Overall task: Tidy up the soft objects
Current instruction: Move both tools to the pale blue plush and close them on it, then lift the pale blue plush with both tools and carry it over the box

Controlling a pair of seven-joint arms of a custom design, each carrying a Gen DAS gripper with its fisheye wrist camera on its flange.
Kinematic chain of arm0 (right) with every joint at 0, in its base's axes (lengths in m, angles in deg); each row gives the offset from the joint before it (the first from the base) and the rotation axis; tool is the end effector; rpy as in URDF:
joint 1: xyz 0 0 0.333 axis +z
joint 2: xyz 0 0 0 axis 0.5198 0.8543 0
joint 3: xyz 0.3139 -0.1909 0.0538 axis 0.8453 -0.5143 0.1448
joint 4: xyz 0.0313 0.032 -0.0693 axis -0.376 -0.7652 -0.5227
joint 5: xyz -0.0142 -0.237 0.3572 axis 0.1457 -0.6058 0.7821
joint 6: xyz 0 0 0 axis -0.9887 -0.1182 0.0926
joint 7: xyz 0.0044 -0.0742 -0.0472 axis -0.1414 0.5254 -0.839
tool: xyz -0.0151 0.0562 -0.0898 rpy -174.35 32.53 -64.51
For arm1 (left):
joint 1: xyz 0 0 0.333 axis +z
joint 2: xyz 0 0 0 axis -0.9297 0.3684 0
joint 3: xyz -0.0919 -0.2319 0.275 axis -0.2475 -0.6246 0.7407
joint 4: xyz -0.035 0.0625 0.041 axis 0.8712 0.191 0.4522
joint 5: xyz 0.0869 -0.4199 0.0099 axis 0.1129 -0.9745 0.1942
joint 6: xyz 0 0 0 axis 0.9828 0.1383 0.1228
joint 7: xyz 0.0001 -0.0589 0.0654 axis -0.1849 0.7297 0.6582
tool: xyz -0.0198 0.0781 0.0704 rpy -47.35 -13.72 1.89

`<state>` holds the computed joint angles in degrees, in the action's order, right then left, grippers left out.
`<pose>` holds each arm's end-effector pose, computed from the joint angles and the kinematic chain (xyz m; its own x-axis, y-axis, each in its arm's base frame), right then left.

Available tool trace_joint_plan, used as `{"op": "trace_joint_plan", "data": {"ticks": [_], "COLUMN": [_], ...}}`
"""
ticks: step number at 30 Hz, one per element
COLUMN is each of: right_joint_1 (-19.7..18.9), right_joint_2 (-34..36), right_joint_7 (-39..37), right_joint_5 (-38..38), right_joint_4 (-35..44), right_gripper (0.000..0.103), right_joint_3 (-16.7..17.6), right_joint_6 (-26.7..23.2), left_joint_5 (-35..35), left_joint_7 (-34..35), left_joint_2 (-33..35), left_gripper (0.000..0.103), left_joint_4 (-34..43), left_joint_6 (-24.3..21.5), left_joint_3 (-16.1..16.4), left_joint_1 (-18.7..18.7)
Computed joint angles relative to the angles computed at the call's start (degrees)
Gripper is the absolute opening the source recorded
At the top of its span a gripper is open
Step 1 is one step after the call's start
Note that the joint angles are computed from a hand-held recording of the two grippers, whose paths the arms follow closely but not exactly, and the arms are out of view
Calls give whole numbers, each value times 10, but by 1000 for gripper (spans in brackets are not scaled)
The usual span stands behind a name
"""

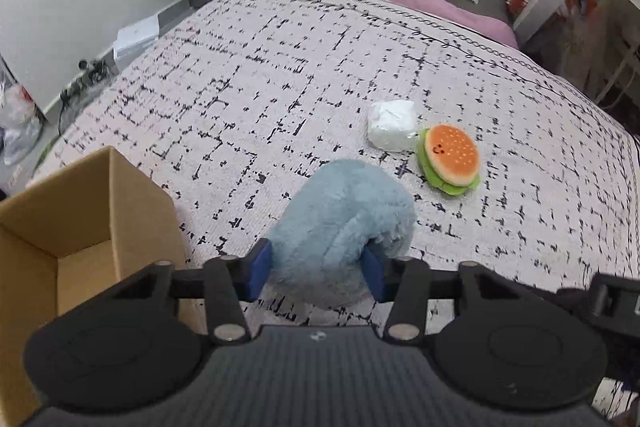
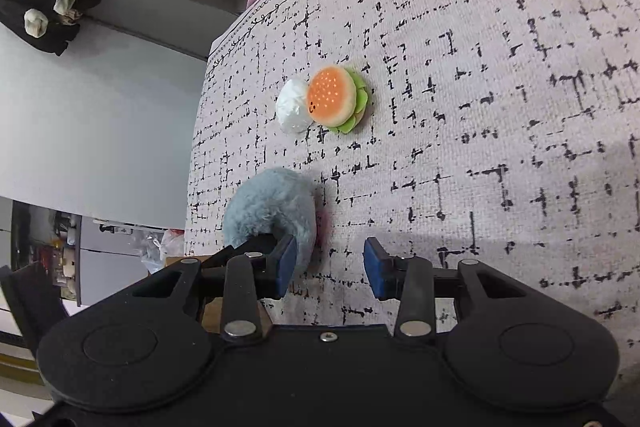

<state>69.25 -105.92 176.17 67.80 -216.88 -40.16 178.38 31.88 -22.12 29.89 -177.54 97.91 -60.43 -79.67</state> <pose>0.3625 0.2000 0.4529 -0.3898 -0.5798 -0.7154 -0.6792 0.7057 -0.2018 0.4586 -0.2731 0.5053 -0.1408 -0.9896 0.0309 -0.8560 0.1060 -0.5060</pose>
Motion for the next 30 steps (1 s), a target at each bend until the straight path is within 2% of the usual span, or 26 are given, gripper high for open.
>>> {"op": "trace_joint_plan", "data": {"ticks": [3,7,11,15,18,22,24,25,26,28,30], "right_joint_1": [29,78,91,99,59,45,11,1,6,6,-11], "right_joint_2": [18,42,52,58,58,55,51,49,48,45,41], "right_joint_7": [3,23,55,90,103,131,139,141,142,140,133], "right_joint_5": [6,-12,-38,-64,-68,-91,-95,-97,-103,-115,-120], "right_joint_4": [5,12,11,8,8,5,4,3,1,1,5], "right_gripper": [39,39,39,39,39,39,36,24,20,19,18], "right_joint_3": [-28,-77,-97,-113,-74,-67,-35,-25,-31,-30,-9], "right_joint_6": [25,68,93,116,108,95,79,76,81,77,71], "left_joint_5": [-6,-49,-83,-146,-198,-278,-307,-315,-317,-307,-292], "left_joint_7": [-13,6,36,88,124,165,182,185,184,175,166], "left_joint_2": [4,6,3,-1,-7,-15,-21,-25,-28,-35,-42], "left_gripper": [34,27,26,25,25,25,25,25,25,25,25], "left_joint_4": [-4,-3,-5,-7,-9,-10,-11,-12,-12,-13,-16], "left_joint_6": [22,36,45,45,42,26,20,18,16,12,11], "left_joint_3": [5,18,25,37,44,55,58,56,54,45,38], "left_joint_1": [5,-1,-5,-22,-34,-51,-55,-55,-53,-45,-38]}}
